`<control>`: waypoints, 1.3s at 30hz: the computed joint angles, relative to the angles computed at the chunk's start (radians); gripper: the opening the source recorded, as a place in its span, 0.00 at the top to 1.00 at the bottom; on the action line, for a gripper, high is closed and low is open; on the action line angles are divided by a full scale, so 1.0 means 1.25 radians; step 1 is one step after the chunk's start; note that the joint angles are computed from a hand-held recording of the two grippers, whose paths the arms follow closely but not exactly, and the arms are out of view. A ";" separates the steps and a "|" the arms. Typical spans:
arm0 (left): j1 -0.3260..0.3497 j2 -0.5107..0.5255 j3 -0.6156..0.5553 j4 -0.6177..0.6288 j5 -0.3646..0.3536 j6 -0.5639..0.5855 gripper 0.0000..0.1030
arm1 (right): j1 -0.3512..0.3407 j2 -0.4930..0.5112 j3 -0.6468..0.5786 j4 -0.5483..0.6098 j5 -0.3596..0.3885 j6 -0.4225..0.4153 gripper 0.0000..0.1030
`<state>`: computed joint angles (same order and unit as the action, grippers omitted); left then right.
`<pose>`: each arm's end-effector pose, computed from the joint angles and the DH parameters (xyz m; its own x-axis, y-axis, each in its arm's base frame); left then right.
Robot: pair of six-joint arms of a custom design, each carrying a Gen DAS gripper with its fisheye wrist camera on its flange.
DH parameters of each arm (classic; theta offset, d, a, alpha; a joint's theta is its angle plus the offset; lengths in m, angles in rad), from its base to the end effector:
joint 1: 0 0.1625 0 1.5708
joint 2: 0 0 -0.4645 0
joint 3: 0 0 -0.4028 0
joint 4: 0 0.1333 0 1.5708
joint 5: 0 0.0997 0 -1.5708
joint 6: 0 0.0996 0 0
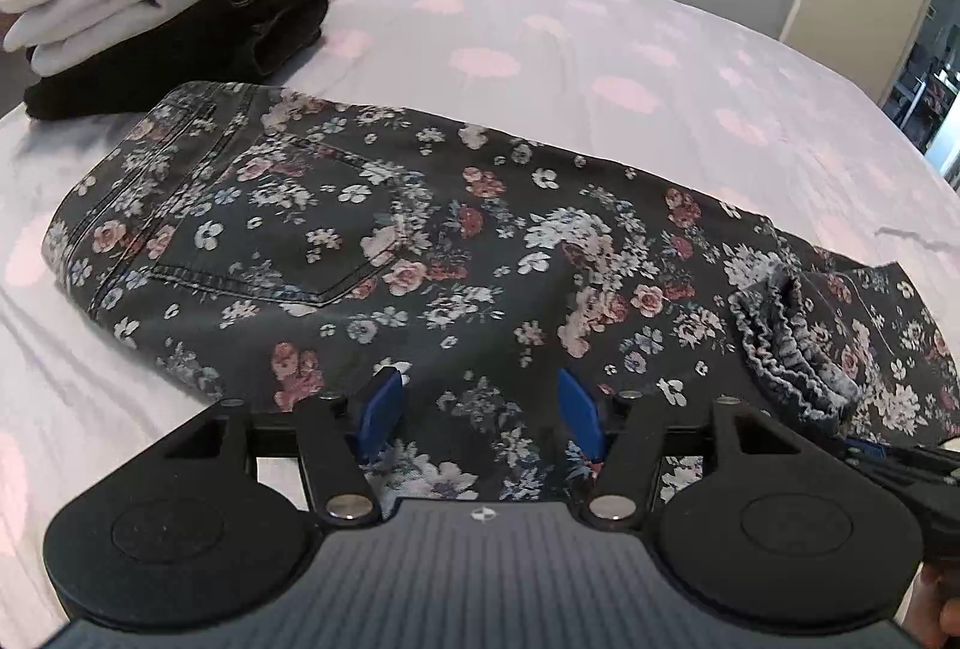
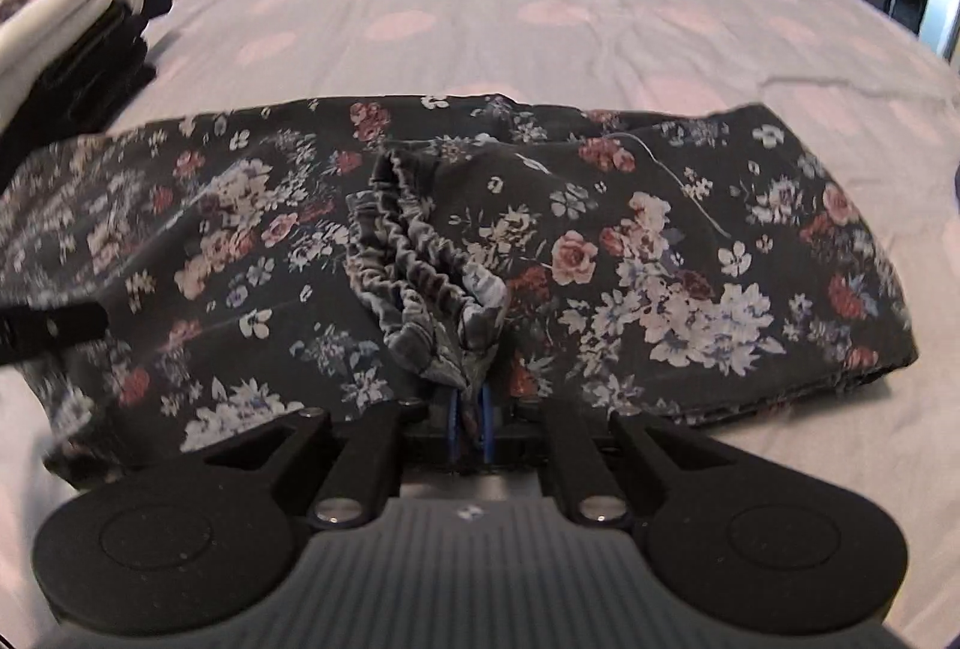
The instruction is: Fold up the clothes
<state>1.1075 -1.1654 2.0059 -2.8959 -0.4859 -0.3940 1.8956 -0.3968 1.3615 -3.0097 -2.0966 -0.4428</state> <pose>-0.0530 -0.6015 0.2946 -0.7076 -0.4514 -0.5437 0.1341 0.6696 -0.7305 0.3298 -0.7182 -0.0202 -0.6851 -0.4144 0.5991 -0.6391 0.7366 -0.2213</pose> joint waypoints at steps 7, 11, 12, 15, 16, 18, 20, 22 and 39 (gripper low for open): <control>0.009 -0.033 0.008 0.025 -0.051 -0.077 0.34 | 0.026 -0.040 0.073 -0.046 0.017 -0.077 0.68; 0.000 -0.039 0.018 0.013 -0.049 -0.075 0.34 | 0.025 -0.065 0.143 -0.135 0.033 -0.049 0.68; -0.002 -0.040 0.018 0.015 -0.051 -0.078 0.34 | 0.026 -0.067 0.151 -0.151 0.019 -0.043 0.68; -0.010 -0.043 0.023 0.005 -0.064 -0.082 0.34 | 0.032 -0.067 0.167 -0.190 -0.042 -0.033 0.68; -0.013 -0.044 0.026 0.000 -0.068 -0.084 0.34 | 0.034 -0.067 0.168 -0.199 -0.057 -0.030 0.68; -0.023 -0.046 0.033 -0.007 -0.071 -0.073 0.34 | 0.039 -0.069 0.172 -0.215 -0.064 -0.034 0.67; -0.033 -0.044 0.038 -0.009 -0.065 -0.061 0.34 | 0.046 -0.072 0.177 -0.230 -0.063 -0.045 0.61; -0.039 -0.041 0.041 -0.006 -0.056 -0.045 0.34 | 0.052 -0.076 0.188 -0.248 -0.060 -0.073 0.58; -0.026 -0.011 0.049 -0.189 -0.146 0.089 0.36 | 0.037 -0.044 0.171 -0.367 -0.047 -0.194 0.68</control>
